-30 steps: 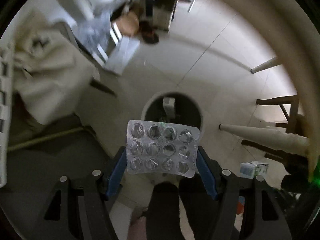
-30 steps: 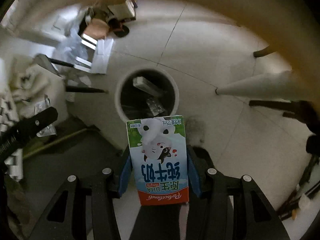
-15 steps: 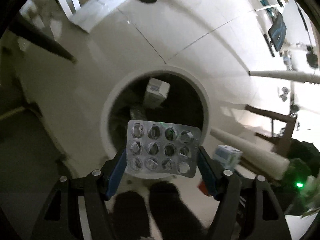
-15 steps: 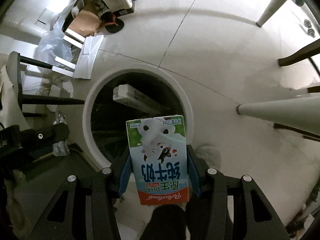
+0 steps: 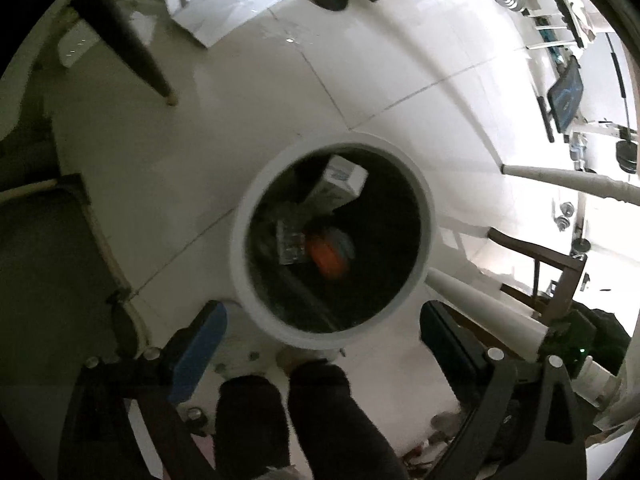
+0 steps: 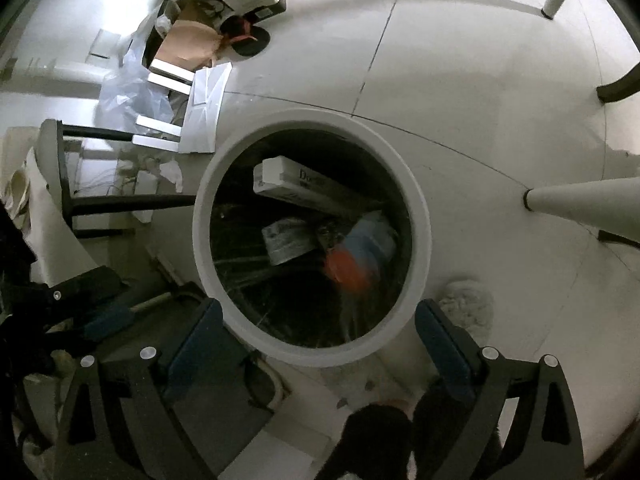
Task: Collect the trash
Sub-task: 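Carry both items over the white bin and open both tools to drop them, then grasp the white medicine box with the left tool while the right tool grasps the printed medicine box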
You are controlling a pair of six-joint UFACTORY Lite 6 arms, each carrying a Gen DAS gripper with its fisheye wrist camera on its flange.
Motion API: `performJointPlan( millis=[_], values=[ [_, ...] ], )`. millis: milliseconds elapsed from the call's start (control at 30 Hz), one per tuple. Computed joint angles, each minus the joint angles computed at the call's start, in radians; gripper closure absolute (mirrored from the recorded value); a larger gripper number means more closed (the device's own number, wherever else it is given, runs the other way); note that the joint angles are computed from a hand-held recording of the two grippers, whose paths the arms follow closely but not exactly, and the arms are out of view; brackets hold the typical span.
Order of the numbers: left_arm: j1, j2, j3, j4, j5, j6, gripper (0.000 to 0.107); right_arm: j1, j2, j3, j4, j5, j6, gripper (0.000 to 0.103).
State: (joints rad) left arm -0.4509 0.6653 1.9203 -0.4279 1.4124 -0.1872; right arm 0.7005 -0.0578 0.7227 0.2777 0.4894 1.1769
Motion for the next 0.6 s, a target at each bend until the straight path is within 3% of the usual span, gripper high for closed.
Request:
performJointPlan(
  millis=[300, 433, 600],
  values=[
    [-0.035, -0.147, -0.016, 0.17, 0.097, -0.035, 0.008, 0.108, -0.027, 0.202, -0.196, 0.343, 0.255, 0.005],
    [-0.059, -0.18, 0.071, 0.222, 0.203, -0.041, 0.008, 0.161, -0.037, 0.325, -0.205, 0.51, 0.318, 0.005],
    [-0.072, -0.155, 0.3, 0.246, 0.394, -0.058, 0.008, 0.23, -0.031, 0.523, -0.213, 0.699, 0.391, 0.005]
  ],
)
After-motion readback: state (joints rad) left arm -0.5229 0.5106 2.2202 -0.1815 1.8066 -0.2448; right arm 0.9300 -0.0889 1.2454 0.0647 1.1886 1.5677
